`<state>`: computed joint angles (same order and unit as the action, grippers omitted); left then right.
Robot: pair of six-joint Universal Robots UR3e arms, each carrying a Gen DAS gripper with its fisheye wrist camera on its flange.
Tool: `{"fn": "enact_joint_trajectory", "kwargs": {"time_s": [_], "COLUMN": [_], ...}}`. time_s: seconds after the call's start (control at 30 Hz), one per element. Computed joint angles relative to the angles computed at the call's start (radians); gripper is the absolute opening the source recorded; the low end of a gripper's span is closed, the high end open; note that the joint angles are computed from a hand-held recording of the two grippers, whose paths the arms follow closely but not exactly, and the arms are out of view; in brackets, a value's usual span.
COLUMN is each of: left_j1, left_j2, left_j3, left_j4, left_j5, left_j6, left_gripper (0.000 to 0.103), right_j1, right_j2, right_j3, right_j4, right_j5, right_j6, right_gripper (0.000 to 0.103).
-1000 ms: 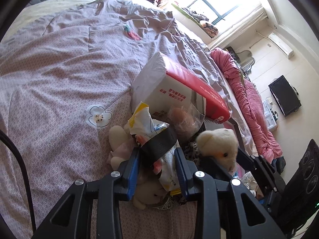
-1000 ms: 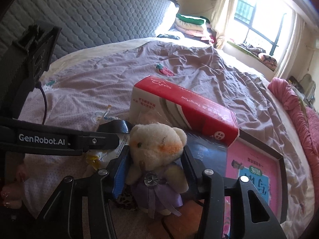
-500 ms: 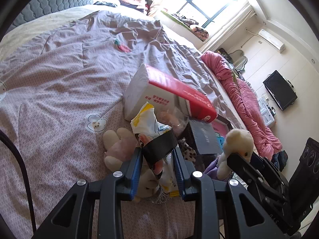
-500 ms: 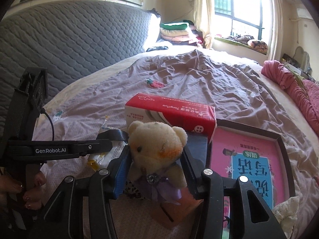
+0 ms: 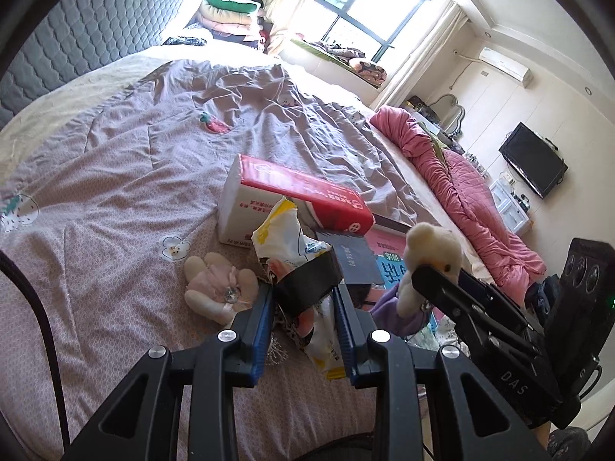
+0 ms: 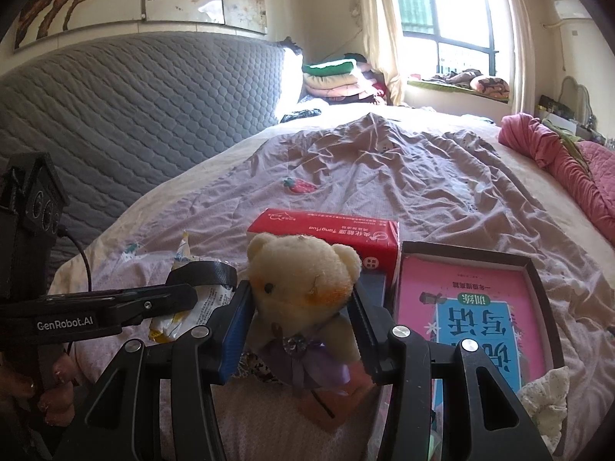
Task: Organize soft objects
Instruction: 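Carry the snack packet with the left gripper while the right gripper carries the teddy bear over the tray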
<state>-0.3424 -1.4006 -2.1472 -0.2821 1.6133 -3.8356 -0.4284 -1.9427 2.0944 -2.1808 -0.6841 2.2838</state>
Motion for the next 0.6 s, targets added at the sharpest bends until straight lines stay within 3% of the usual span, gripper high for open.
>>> {"fn": "enact_joint_trajectory", "kwargs": {"time_s": [0.27,0.43,0.6], "left_j1": [-0.163,-0.245,-0.316], "left_j2": [-0.069,-0.133,-0.221], "left_j3": [0.178,0.307,0.460], "left_j4": [-0.122,-0.188,-0.263], "left_j5": [0.143,0.202,0.252], "left_j6": [-0.046,-0.044,-0.037], "left_gripper": [0.031,0.031,0.031], "right_j1": [-0.127,-0.261,-0.401], "right_j2": [-0.098,-0.157,-0.114], "right_j3": [-0.042,-0.115,-0.238], "right_j4": [0.254,0.536,0.761], "right_j5": [0.087,0.147,0.173], "right_j6": [-0.126,-0.296,-0.405], "right_gripper": [0.051,0.051,0.051]}}
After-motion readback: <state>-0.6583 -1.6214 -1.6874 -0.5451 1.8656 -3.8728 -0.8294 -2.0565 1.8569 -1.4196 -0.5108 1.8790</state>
